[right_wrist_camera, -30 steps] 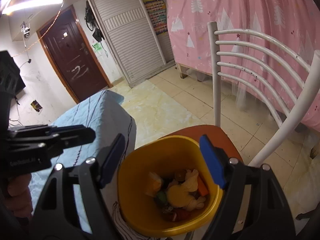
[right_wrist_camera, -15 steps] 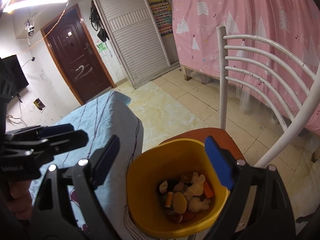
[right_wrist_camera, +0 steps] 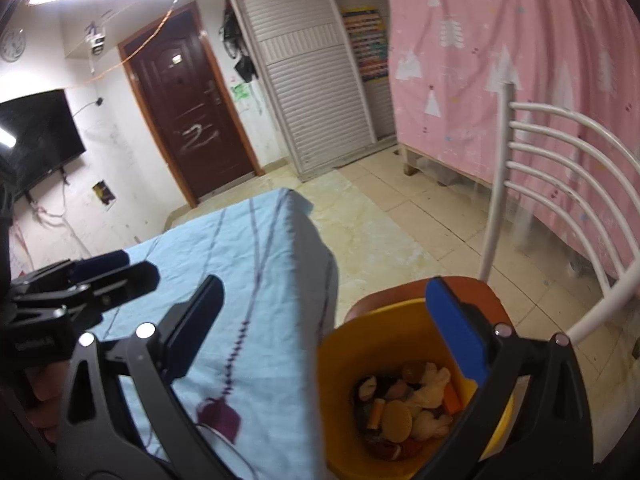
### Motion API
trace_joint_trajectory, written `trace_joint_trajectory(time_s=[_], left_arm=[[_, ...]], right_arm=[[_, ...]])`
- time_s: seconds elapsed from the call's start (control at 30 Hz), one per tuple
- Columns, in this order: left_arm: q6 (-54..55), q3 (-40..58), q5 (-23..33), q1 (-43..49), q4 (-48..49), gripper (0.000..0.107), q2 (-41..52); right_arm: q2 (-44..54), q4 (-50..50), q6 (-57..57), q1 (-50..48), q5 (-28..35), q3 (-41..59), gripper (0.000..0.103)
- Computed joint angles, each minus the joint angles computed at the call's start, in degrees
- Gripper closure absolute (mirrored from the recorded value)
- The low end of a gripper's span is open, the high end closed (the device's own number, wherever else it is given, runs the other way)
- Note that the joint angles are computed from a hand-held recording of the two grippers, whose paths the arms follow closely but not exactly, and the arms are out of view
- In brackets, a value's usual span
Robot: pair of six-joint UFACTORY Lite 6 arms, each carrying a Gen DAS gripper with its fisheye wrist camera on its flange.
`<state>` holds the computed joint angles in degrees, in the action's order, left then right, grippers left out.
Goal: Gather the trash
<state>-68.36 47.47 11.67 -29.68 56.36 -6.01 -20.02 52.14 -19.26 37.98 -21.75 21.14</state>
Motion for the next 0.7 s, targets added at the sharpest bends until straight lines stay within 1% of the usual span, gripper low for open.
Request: trace_joint_trajectory(time_s=[0.07,0.13,0.2,0.3,0.57,0.7], left_arm=[[-6.8,-3.6,0.9,1.6,6.9,0.037,-4.0],[-9.2,-5.7,1.5,3.2,9.6,0.036,-6.6],[-9.7,-8.3,1.7,5.3,10.6,0.035,-9.9],[-7.4,-11.4,1.4,9.1,8.9,0.031,-14.1],[14.5,-16.7,-0.4,21.3,-9.4,0.028,-23.1],[26.5,-17.8,-1.2,27.1,-19.3,0.028,-25.8]], right_arm=[[2.2,1.1,-0.8,2.2,-1.1,2.0,0.006],[4.7,2.2,-1.3,4.8,-2.4,4.2,0.006],[6.7,2.5,-1.3,6.7,-3.1,5.9,0.006],[10.3,0.3,1.1,9.3,-3.8,9.0,0.006],[19.0,1.6,-1.0,16.2,-5.8,17.6,0.006],[22.4,-0.1,0.5,17.3,-6.0,21.4,0.006]])
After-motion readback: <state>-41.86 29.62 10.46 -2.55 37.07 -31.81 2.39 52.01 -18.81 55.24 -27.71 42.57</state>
